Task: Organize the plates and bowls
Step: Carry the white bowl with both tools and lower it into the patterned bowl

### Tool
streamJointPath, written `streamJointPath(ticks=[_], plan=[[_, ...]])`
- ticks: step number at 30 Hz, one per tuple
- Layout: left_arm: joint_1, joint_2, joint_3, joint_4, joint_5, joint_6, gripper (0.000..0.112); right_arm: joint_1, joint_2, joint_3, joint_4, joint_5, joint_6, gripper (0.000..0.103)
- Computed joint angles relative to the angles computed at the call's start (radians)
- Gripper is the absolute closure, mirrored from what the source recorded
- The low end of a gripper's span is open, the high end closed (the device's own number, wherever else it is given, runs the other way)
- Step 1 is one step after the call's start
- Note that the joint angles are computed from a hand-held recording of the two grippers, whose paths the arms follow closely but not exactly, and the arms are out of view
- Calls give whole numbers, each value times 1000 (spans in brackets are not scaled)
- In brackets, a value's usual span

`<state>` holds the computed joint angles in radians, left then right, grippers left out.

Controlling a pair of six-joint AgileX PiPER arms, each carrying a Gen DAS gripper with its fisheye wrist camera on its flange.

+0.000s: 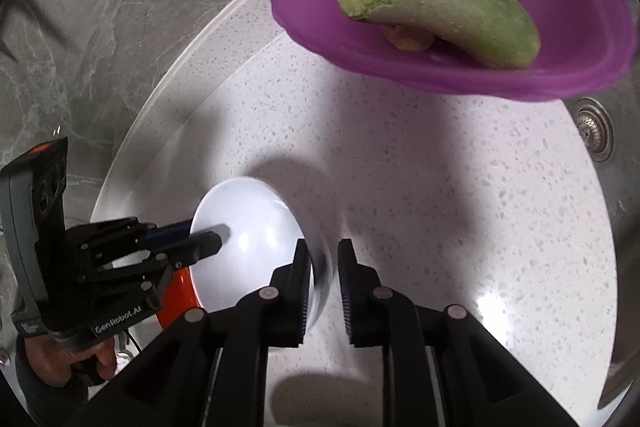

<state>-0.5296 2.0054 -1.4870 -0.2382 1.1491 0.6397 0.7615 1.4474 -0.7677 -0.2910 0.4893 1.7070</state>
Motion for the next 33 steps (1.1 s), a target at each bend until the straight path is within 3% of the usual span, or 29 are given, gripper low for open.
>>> streamJointPath(ticks=[5, 8, 10, 11, 15, 18, 24, 33], plan=[[11, -38, 37, -9, 1, 17, 71, 34, -48, 23, -13, 22, 43, 78], [7, -44, 53, 1, -10, 15, 71, 35, -35, 23, 3, 18, 26, 78], [1, -42, 59, 2, -14, 12, 74, 24, -11, 17, 36, -2, -8, 78], [-1, -40, 62, 7, -19, 9, 85, 23, -4, 20, 44, -16, -13, 78], [7, -32, 66, -23, -5, 36, 101, 29, 7, 22, 4, -42, 12, 88], [-12, -50, 93, -2, -41, 31, 101, 24, 43, -21, -5, -19, -6, 90], [7, -52, 100, -26, -39, 43, 101, 8, 33, 3, -18, -59, 9, 90], [25, -42, 30, -22, 38, 36, 101, -6, 2, -8, 27, -23, -61, 90]])
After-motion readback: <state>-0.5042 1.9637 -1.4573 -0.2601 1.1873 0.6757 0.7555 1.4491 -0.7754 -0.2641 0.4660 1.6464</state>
